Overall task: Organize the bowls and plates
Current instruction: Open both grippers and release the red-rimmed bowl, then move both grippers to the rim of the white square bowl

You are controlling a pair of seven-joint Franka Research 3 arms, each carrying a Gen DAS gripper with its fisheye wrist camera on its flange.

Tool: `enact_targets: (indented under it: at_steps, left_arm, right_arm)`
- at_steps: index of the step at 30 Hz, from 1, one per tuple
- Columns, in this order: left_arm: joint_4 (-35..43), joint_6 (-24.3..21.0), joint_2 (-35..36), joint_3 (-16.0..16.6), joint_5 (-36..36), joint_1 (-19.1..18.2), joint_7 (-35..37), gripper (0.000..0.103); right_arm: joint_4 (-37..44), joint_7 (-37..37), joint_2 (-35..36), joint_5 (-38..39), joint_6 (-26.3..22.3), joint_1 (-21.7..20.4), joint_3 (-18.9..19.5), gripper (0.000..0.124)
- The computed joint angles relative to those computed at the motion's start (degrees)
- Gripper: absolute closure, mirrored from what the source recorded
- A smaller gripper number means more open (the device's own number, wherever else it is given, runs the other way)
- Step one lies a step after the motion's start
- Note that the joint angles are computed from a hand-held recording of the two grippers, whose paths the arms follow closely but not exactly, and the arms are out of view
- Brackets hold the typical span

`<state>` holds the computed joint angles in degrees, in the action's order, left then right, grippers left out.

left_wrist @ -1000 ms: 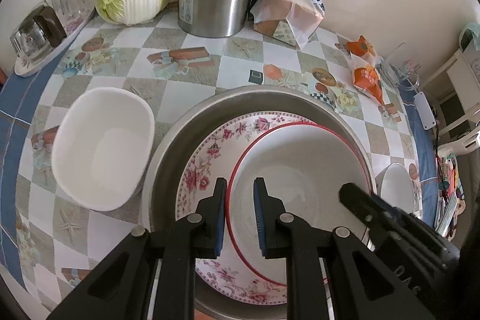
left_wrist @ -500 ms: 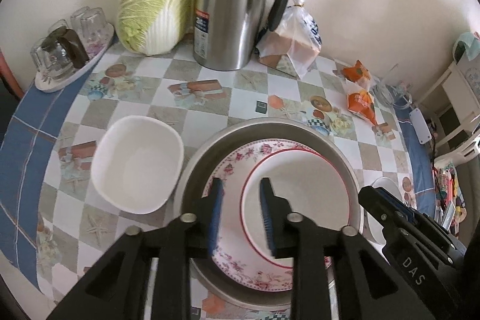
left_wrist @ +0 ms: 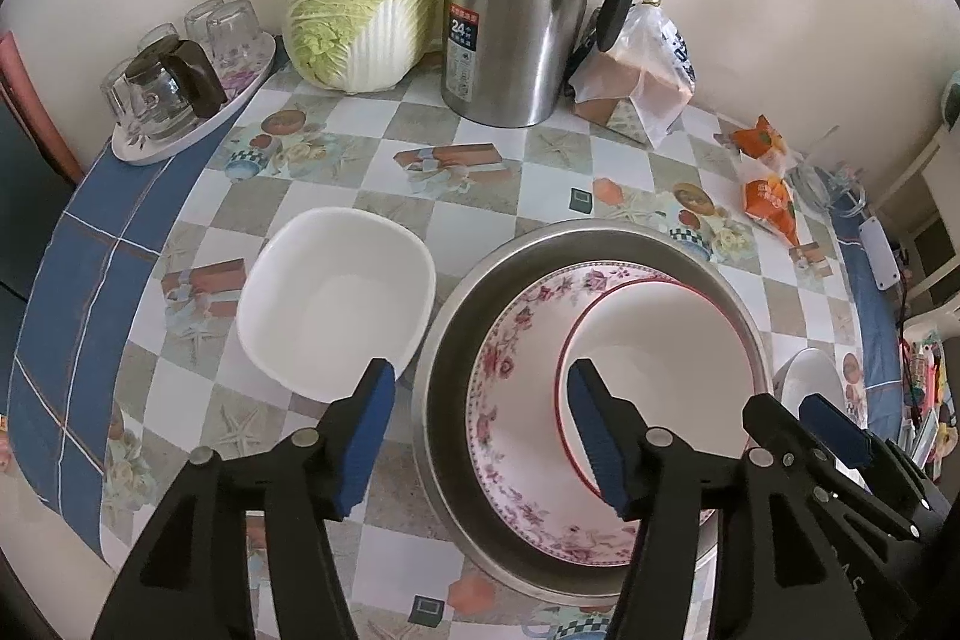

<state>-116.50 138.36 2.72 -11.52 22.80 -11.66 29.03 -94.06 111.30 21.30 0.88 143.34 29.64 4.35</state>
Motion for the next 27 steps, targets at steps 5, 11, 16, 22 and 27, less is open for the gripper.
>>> enact_targets:
  at_steps: [5,11,16,22,27]
  left_arm:
    - [-0.64,-1.48,-0.86,0.26,1.15,0.22,-1.43,0.029]
    - [-2.56,-1.82,-2.81,0.64,2.23,1.15,-3.4,0.02]
    - [-5.08,-2.02,-5.51,0.94,3.39,2.45,-5.5,0.02]
    - [-9.23,-1.69,-9.14,1.47,3.43,4.5,-8.08,0.019]
    - [-13.07,-1.67,-12.51,1.86,4.17,6.37,-10.26,0.019]
  right_arm:
    - [-0.29,0.11,-0.15,-0.43,0.09,0.27,-0.07,0.057]
    - [0.26,0.56,0.24,-1.06,0.28,0.73,-0.1,0.048]
    - [1.29,1.13,0.96,-1.49,0.16,1.52,0.0,0.043]
    - [2.73,1.49,2.05,-2.09,0.33,2.68,0.12,0.037]
    - [3.99,2.09,3.01,-2.82,0.75,3.82,-0.04,0.032]
